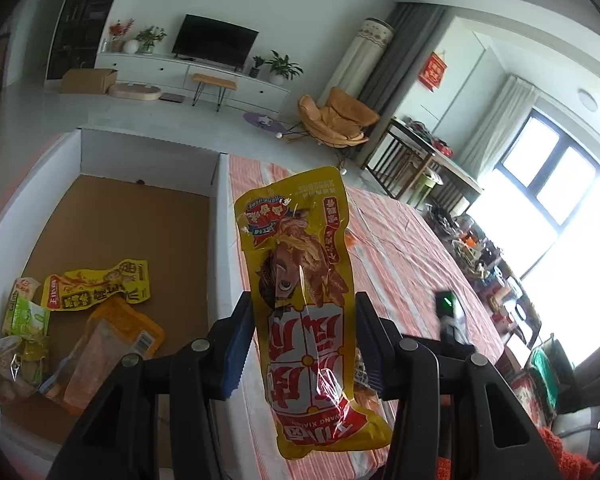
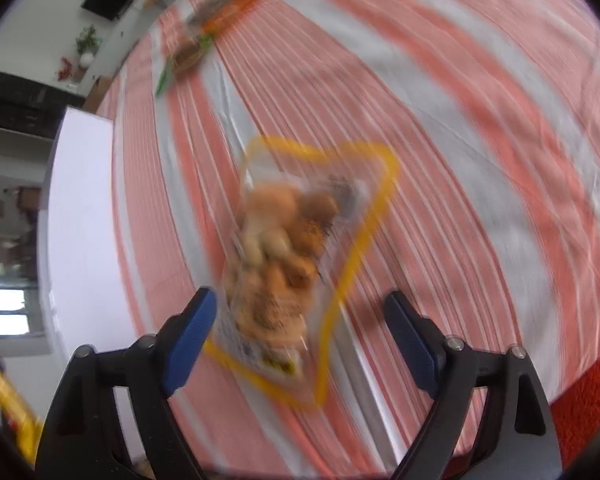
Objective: Organize snacks
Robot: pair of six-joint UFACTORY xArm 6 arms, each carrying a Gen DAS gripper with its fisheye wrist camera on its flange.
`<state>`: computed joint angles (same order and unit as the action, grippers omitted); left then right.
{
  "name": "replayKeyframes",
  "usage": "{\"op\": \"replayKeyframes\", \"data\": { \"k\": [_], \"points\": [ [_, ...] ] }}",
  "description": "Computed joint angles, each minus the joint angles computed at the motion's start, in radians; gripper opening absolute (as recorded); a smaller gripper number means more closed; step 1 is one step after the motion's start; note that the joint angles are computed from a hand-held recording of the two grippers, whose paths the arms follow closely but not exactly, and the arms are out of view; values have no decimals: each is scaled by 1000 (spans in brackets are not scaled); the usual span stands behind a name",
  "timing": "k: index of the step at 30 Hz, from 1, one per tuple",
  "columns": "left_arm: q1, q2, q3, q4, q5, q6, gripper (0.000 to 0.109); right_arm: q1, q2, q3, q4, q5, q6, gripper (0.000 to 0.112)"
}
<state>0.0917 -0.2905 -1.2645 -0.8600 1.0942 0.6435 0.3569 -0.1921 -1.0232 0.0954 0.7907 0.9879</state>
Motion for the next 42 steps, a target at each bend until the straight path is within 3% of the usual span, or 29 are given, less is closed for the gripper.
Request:
{"op": "replayKeyframes", "data": {
  "k": [2,4,5,7,8,10,13,16,19,22,24,25,26,28,29,31,34,36,40,42],
  "points": [
    [0,-6,6,11,0,11,48,35,149,-191,-132,114,17,90],
    [16,-4,6,16,0,14,48,83,311,-380,-234,268,-121,93],
    [31,-4,8,19,-5,16,48,102,345,-423,-284,303,-166,88],
    [54,-8,17,36,-27,15,48,109,314,-383,-314,261,-186,80],
    [65,-7,22,54,-40,13,48,109,280,-346,-332,241,-178,60],
    [88,4,20,78,-52,11,48,80,197,-255,-284,185,-167,58],
    [119,30,2,103,-66,9,48,17,49,-80,-141,-10,-159,58],
    [142,63,-26,138,-100,-1,48,28,-13,-65,-51,-127,-193,58],
    [174,102,-61,161,-115,-10,48,109,62,-255,50,-183,-318,59],
    [190,126,-74,224,-152,-28,49,208,218,-510,117,-172,-447,64],
    [187,135,-66,297,-204,-66,65,259,351,-676,170,-159,-527,78],
    [186,137,-59,326,-233,-86,84,275,421,-764,187,-130,-561,79],
    [188,132,-45,341,-265,-102,94,284,468,-827,186,-86,-574,80],
    [202,116,-15,318,-307,-96,94,285,535,-901,211,-15,-575,80],
    [208,112,-7,299,-306,-83,94,280,530,-876,254,-19,-585,81],
    [210,105,10,252,-295,-48,94,274,443,-704,242,-148,-582,80],
    [184,90,23,201,-251,-10,94,242,292,-455,-28,-256,-432,80],
    [143,78,26,174,-221,15,94,213,202,-310,-198,-280,-291,80],
    [22,30,52,149,-156,48,94,143,59,-103,-484,-228,-66,80],
    [-51,4,58,146,-100,57,94,128,-1,-21,-657,-143,17,80]
  ]
}}
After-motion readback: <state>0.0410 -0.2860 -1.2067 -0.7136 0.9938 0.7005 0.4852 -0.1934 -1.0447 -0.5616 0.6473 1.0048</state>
